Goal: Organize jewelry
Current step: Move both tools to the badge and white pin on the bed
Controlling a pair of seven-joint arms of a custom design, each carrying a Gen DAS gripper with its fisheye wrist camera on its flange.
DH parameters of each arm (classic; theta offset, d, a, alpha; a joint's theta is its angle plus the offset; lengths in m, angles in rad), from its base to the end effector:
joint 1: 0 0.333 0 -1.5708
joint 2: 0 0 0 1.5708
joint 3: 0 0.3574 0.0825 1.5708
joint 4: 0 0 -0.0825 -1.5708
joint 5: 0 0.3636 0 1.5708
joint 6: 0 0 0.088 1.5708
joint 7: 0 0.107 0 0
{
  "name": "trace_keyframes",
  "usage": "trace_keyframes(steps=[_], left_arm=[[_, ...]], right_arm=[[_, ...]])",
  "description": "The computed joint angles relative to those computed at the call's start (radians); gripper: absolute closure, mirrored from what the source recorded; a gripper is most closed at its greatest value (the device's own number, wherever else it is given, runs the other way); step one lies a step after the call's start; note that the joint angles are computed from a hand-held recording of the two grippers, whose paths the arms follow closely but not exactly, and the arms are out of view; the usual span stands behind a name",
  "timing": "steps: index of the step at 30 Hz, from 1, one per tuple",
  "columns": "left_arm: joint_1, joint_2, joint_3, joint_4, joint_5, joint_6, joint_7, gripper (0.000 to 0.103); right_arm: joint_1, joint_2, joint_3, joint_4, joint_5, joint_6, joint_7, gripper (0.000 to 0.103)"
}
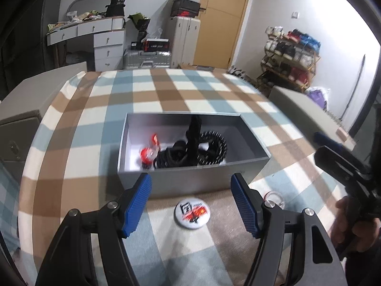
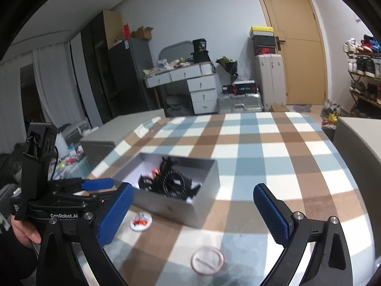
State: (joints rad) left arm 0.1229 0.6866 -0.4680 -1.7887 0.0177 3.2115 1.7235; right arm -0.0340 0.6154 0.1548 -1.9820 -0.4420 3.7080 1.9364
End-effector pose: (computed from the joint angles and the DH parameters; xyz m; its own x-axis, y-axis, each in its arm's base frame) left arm 0.6956 -0.1766 0.3417 -0.3582 -0.9186 0.1671 -0.6805 0.1344 -0.7203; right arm 0.6486 0.1163 0.3423 0.2964 -0.9373 -0.1836 -0.4798 0.0201 -0.8772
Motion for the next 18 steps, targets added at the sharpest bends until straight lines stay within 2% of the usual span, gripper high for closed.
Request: trace_keyframes(steps=[4,6,8,11,13,18], left_arm=[[-0.059,-0.017,0.074,-0.025,-0.017,0.019,-0.046,0.038],[-0.063,-0.015,0.082,-0.03,-0.028,0.013,-0.073,0.037],[-0.076,-0.013,0.098,-0.037,-0.044,0.009,-0.108,0.025],[-0.071,-0.014,0.094,-0.059,-0.046,0.017,-0.136,0.023],[-0.103,-0.025,0.134,-0.072,-0.046,0.016,-0.159,0.023],[-0.134,-0.038,0.176,-0.089,-0.032,0.016,-0.185,0.02]], right_arm=[[0.014,-0.006,-0.015,-0.032,0.02,-0.018,-0.013,0.001],[0.009,0.0,-0.009,-0.034,0.02,-0.042,-0.015,0.001],[-0.005,0.008,0.009,-0.028,0.008,-0.089,-0.014,0.001],[-0.001,0.019,0.013,-0.02,0.025,-0.146,-0.042,0.001],[0.013,0.026,0.003,-0.021,0.061,-0.162,-0.065,0.001],[-0.036,0.038,0.064,-0.017,0.073,-0.213,-0.098,0.005]])
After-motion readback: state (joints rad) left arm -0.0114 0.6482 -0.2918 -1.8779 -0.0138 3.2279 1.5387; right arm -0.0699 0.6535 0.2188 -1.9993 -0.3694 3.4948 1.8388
